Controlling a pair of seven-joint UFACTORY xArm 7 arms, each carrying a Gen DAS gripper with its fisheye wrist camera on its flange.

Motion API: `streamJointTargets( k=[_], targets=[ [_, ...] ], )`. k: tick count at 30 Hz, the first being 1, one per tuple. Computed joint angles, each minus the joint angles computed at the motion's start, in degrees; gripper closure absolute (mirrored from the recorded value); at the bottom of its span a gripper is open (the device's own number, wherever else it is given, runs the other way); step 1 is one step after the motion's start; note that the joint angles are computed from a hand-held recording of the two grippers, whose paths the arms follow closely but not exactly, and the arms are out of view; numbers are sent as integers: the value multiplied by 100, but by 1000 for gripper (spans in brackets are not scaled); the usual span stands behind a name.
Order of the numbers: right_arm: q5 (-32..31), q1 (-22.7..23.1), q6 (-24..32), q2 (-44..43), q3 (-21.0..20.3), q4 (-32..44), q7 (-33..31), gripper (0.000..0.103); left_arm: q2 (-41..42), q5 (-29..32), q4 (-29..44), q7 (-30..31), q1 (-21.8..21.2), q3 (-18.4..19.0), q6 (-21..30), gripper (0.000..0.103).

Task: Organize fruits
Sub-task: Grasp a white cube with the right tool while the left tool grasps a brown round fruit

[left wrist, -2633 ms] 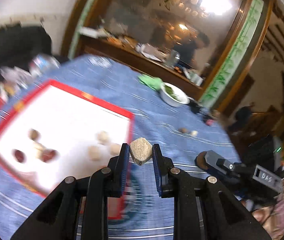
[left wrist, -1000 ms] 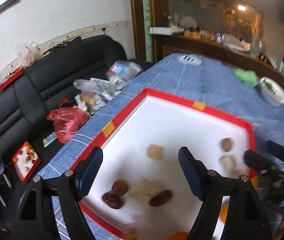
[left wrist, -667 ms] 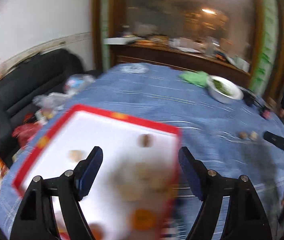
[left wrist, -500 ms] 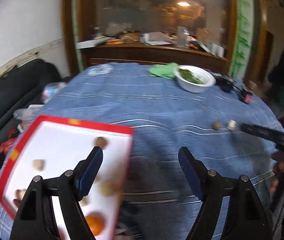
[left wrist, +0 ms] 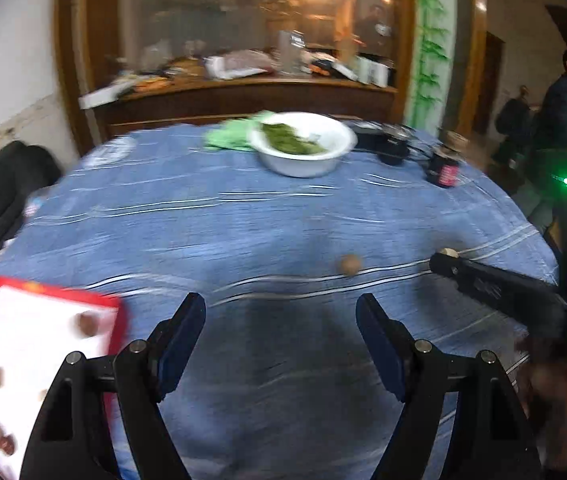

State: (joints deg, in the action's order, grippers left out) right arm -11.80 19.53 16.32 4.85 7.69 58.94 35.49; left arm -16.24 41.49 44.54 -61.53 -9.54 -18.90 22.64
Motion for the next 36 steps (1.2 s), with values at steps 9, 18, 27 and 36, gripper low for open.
streamJointTargets(
  k=[9,18,27,36],
  targets=[
    [1899,-50,-1074,-1478,-139,-1670,-1338,82,2171,34,1826,220,-222,-131,721,79],
    [2638,304,-1176,-1648,-364,-1838,-2099,82,853,-463,561,245,-947,574,264,82],
    [2123,127,-1076,-2266,241,-2267,-1547,82,-916,-1428,-777,589,-765,240,431,82],
    [1407,130,-950,-2757,922,-2657,-500,82,-2120,-2190,-1537,932,-651,-22,793,82]
  ],
)
